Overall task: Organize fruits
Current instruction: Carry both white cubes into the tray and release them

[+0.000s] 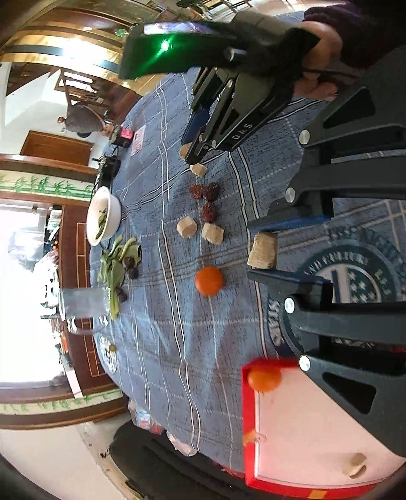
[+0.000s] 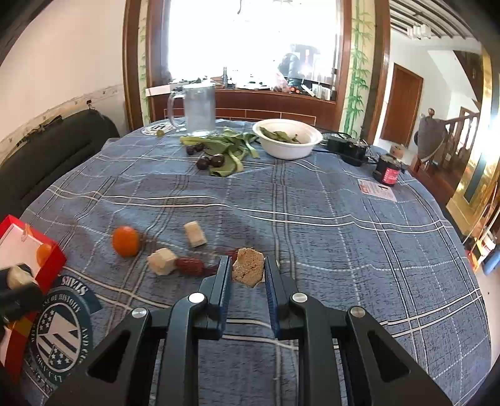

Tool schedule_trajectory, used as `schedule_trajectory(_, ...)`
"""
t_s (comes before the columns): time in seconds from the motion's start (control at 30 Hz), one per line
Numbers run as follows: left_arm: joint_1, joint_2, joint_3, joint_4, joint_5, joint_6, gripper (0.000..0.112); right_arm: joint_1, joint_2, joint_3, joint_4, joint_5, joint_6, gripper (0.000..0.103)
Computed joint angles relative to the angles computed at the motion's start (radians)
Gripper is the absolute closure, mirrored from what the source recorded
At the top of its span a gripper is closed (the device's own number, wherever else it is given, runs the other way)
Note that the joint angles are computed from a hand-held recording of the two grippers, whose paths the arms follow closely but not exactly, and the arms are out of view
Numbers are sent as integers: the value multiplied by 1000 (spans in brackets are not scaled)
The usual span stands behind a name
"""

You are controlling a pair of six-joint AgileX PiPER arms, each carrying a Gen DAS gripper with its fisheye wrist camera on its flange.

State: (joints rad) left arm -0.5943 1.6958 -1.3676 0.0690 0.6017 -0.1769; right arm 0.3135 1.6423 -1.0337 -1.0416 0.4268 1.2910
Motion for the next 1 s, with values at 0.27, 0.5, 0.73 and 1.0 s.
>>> schedule_trajectory(0.27, 110, -168, 161, -3, -51, 11, 86, 167, 5, -38, -67, 124, 50, 83)
schedule_trajectory(0.5, 256, -257, 286, -26, -94, 48, 86, 331, 49, -135, -53, 207, -9, 84)
schedule_trajectory(0.73, 412, -318, 394, -103, -129, 149, 86, 453, 122, -251, -10, 263, -93, 84)
schedule_trajectory(1.0, 536, -341, 466, -204, -158, 284, 86, 525, 195, -346, 71, 272, -191, 84)
